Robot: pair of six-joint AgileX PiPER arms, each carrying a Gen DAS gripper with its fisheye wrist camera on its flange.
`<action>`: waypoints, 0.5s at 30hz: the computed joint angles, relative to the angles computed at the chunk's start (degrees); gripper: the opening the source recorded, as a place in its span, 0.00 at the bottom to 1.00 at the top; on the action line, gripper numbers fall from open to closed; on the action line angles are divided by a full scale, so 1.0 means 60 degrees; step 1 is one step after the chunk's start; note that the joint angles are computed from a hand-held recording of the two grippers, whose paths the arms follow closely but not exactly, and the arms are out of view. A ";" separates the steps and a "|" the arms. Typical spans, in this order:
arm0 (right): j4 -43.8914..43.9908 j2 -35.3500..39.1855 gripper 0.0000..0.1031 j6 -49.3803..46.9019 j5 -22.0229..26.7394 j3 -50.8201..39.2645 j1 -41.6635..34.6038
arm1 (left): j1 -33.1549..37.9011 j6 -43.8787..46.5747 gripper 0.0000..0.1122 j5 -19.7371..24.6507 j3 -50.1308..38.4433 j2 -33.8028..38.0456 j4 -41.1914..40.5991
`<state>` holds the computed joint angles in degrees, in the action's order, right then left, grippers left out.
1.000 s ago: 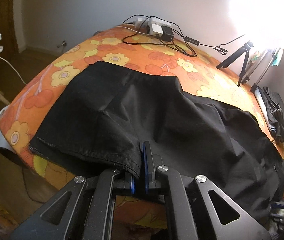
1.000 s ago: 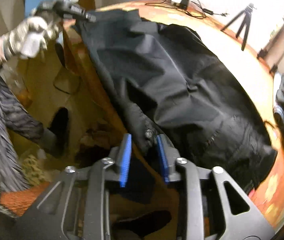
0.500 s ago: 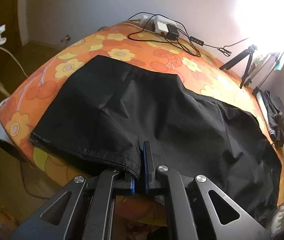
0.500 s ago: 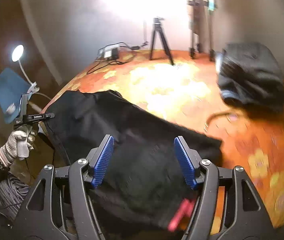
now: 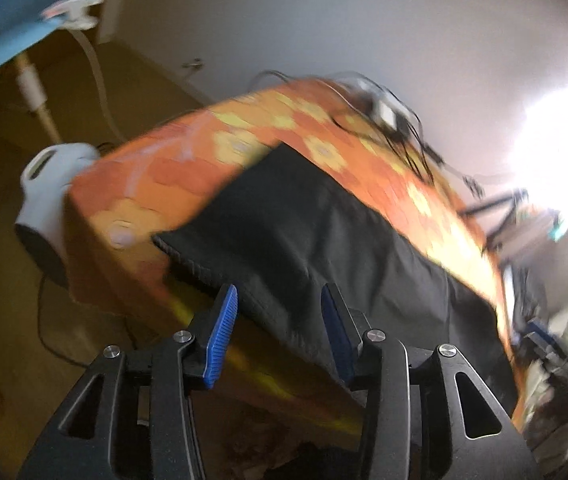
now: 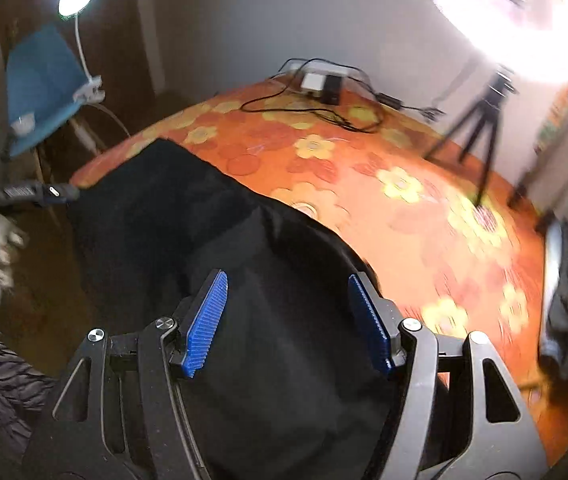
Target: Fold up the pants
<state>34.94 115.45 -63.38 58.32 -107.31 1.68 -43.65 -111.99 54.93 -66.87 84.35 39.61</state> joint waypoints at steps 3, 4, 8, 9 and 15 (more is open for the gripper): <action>-0.0404 0.0495 0.64 0.0663 0.0163 -0.0737 0.0771 | 0.0101 -0.0483 0.38 0.0124 0.0666 -0.0825 0.0237; -0.0535 0.0842 0.64 0.0989 0.0449 -0.1328 0.1060 | 0.0192 -0.0371 0.38 0.0133 0.0759 -0.0975 0.0154; -0.0835 0.1755 0.64 0.1848 0.1217 -0.2925 0.1835 | 0.0561 0.0146 0.38 0.0092 0.1108 -0.1343 -0.0300; -0.0954 0.2008 0.64 0.2096 0.1343 -0.3342 0.2054 | 0.0703 0.0240 0.38 -0.0116 0.1250 -0.1389 -0.0450; -0.1557 0.3035 0.64 0.2786 0.1622 -0.4518 0.2890 | 0.1208 0.0638 0.38 -0.0658 0.1727 -0.1612 -0.0909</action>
<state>25.60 133.66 -46.66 68.05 -134.41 19.02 -36.40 -108.16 50.99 -56.50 74.67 34.16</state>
